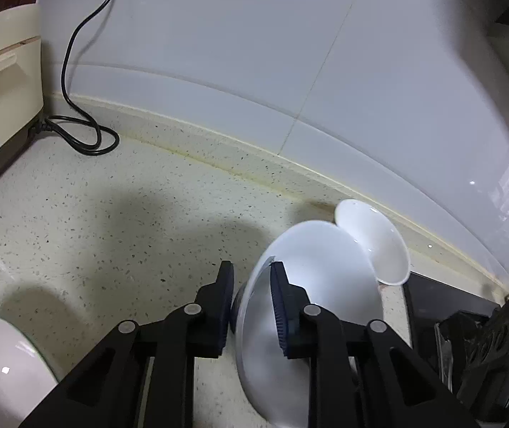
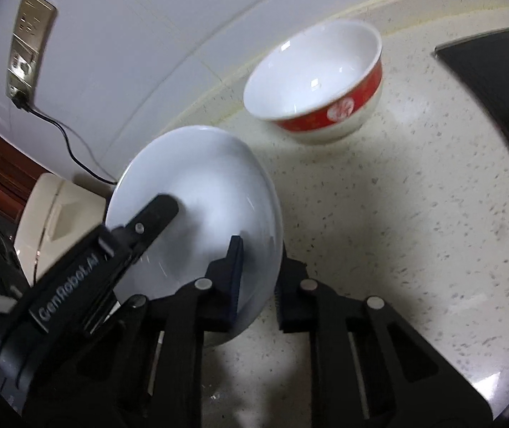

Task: Organize plates and bowls
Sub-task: 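Grasp the rim of the plain white bowl with both grippers, then lift the white bowl with both grippers and carry it toward the plate stack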

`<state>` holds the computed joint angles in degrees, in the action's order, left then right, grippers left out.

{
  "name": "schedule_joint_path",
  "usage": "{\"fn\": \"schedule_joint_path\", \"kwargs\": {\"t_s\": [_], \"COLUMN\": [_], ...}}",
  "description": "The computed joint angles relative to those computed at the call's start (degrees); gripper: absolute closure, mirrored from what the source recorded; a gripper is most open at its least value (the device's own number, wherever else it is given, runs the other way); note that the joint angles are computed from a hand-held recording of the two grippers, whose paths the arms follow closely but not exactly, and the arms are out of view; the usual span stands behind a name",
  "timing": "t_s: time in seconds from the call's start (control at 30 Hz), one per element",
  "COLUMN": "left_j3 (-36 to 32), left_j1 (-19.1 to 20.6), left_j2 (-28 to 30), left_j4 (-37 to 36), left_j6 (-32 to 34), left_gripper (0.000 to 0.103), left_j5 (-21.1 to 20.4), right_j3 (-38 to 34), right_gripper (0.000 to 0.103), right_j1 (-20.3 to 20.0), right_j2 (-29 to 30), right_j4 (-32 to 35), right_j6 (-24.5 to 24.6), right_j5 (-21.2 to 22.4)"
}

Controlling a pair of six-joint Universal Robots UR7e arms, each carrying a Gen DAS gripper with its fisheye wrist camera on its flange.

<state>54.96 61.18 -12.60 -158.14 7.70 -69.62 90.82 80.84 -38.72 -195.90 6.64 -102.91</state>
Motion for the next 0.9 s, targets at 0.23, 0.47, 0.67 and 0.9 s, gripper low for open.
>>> {"fn": "schedule_joint_path", "kwargs": {"t_s": [0.23,0.47,0.67,0.9], "left_j3": [4.07,8.93,12.37,15.48], "left_j1": [-0.34,0.22,0.58,1.16], "left_j2": [-2.38,-5.8,-8.22,-10.63], "left_j4": [-2.88,-7.94,-12.26,-15.71], "left_j6": [1.6,3.04,4.52,4.86], "left_gripper": [0.082,0.082,0.083,0.082], "left_j5": [0.42,0.34,1.13,1.39], "right_j3": [2.82,1.94,0.58,0.07], "right_gripper": [0.086,0.087,0.087,0.086], "right_j1": [0.98,2.9,3.8,4.92], "right_j2": [-1.34,-0.28,1.56,2.35], "right_j4": [-3.72,-4.01,-4.14,-3.79], "right_j6": [-2.01,-5.59,-8.42,-10.71], "right_j5": [0.05,1.19,2.7,4.04]}}
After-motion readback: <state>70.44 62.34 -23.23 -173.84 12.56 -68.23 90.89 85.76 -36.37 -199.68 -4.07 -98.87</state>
